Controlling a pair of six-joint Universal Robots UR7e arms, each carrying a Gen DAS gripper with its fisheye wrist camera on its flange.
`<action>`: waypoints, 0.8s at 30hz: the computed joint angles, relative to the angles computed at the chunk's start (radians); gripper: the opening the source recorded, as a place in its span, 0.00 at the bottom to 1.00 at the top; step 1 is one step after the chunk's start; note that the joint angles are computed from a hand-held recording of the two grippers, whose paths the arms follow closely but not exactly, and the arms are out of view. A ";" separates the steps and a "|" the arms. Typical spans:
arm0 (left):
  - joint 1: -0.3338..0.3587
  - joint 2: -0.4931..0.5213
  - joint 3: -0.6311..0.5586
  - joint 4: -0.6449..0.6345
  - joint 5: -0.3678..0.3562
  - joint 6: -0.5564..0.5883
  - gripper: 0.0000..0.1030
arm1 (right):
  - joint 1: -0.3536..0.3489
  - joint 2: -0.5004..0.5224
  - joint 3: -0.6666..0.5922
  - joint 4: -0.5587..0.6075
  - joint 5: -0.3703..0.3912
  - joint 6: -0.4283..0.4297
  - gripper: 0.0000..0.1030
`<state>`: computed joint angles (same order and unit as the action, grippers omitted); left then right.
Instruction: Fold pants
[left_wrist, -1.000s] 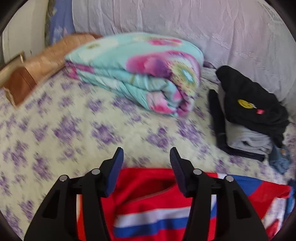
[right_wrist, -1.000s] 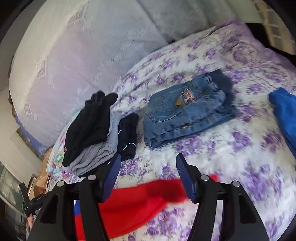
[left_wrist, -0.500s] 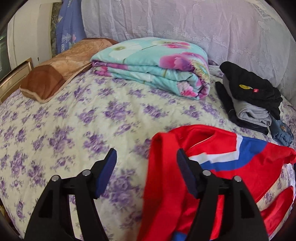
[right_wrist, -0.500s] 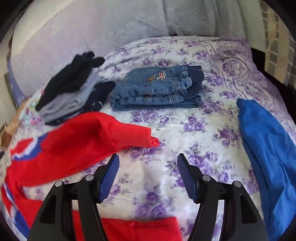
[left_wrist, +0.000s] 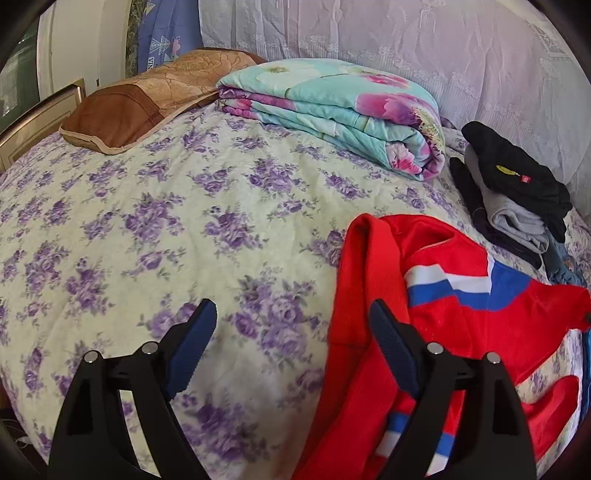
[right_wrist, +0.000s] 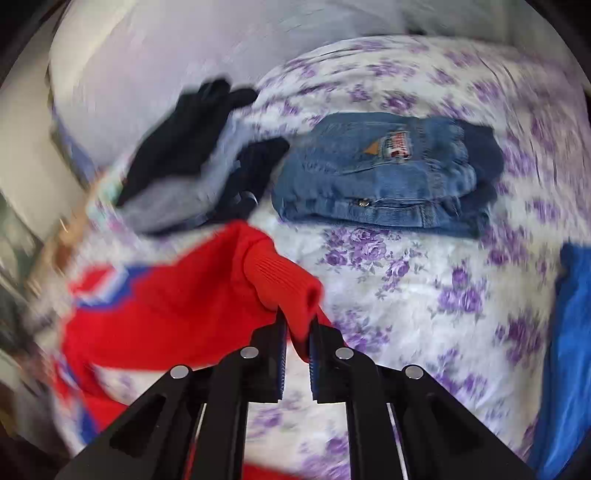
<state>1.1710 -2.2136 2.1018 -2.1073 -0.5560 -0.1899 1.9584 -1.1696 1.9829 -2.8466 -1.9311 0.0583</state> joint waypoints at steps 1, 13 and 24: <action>-0.016 -0.016 0.001 0.033 0.018 -0.017 0.80 | -0.002 -0.041 0.009 0.007 0.043 0.037 0.07; -0.016 -0.031 0.020 0.072 -0.006 -0.022 0.84 | -0.014 -0.119 0.174 -0.049 -0.148 0.168 0.33; -0.058 -0.207 0.017 0.368 -0.059 -0.186 0.84 | 0.115 -0.278 0.532 -0.342 -0.093 0.367 0.68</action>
<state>1.1133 -2.4210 2.1188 -1.7397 -0.6145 -0.3762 2.0732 -1.4480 2.5149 -3.1882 -2.0238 0.4256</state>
